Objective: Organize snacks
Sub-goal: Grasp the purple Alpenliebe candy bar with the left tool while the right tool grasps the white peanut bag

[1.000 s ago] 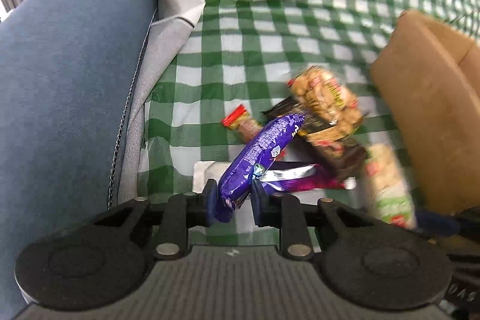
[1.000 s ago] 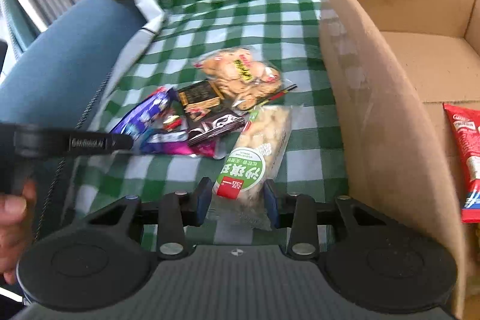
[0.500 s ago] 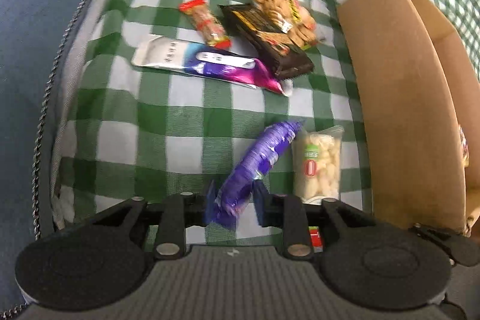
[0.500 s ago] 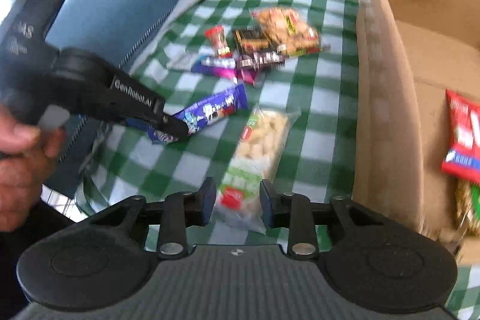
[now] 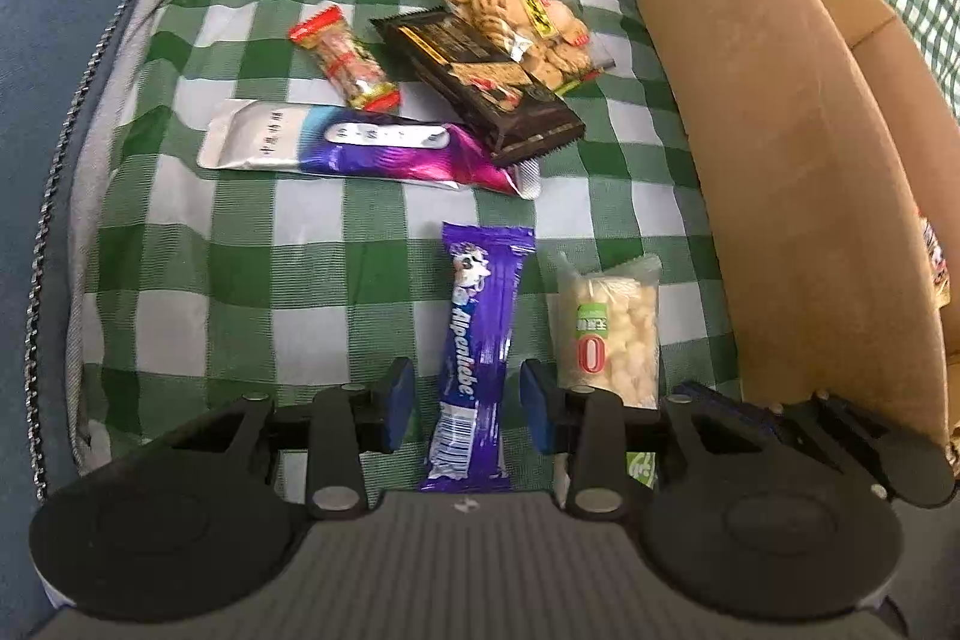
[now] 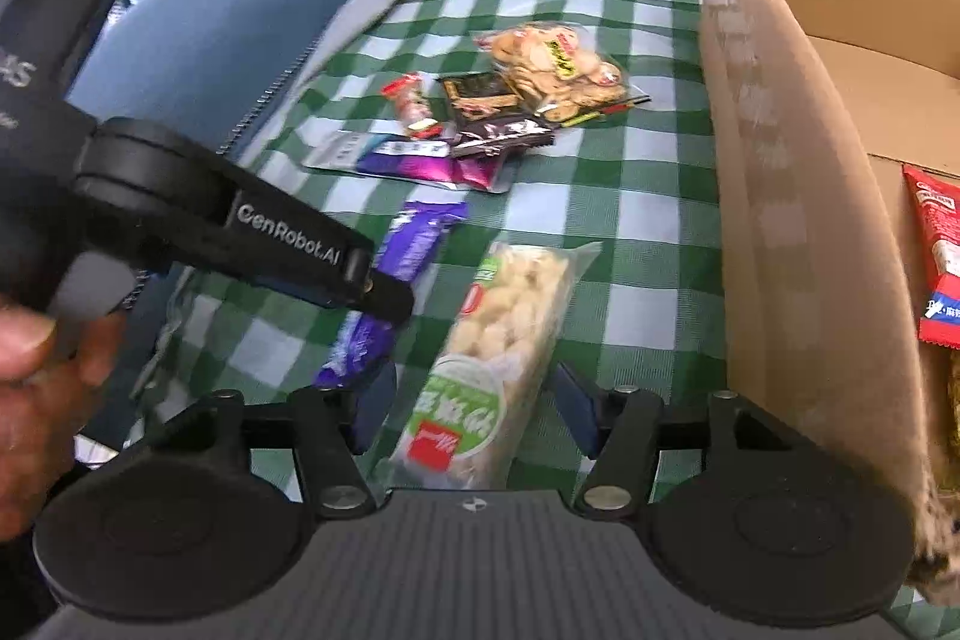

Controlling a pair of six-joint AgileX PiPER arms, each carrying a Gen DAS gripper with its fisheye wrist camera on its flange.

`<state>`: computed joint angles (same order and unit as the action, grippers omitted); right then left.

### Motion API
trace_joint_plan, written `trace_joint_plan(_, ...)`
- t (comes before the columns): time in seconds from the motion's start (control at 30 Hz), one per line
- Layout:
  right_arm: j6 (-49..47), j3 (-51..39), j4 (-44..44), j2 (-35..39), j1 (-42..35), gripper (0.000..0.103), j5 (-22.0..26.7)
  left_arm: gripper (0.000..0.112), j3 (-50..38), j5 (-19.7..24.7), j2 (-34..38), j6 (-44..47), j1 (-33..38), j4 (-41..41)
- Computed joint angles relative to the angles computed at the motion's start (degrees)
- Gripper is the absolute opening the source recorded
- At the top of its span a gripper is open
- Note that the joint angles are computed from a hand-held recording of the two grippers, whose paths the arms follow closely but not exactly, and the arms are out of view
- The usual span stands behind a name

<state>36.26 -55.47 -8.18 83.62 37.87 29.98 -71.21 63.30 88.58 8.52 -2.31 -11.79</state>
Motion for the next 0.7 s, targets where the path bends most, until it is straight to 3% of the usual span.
trace_joint_plan(0.17, 4.6, -1.9, -4.2, 3.2, 1.0, 0.059, 1.8, 0.043, 0.3, -1.0, 1.0, -2.5, -3.9, 3.7)
trace_joint_plan(0.27, 6.2, -2.1, -5.7, 3.7, 1.8, 0.042, 2.1, 0.04, 0.7, -1.8, 1.0, -2.4, -4.9, 4.8)
trace_joint_plan(0.37, 8.6, -1.8, -8.2, 3.4, 2.4, 0.04, 2.2, 0.019, 0.9, -2.3, 0.8, -2.7, -5.0, 5.7)
trace_joint_plan(0.7, 5.9, 0.0, -5.6, 0.4, 1.2, 0.038, 1.5, 0.018, 0.0, -2.4, 0.0, -5.4, -0.4, 5.5)
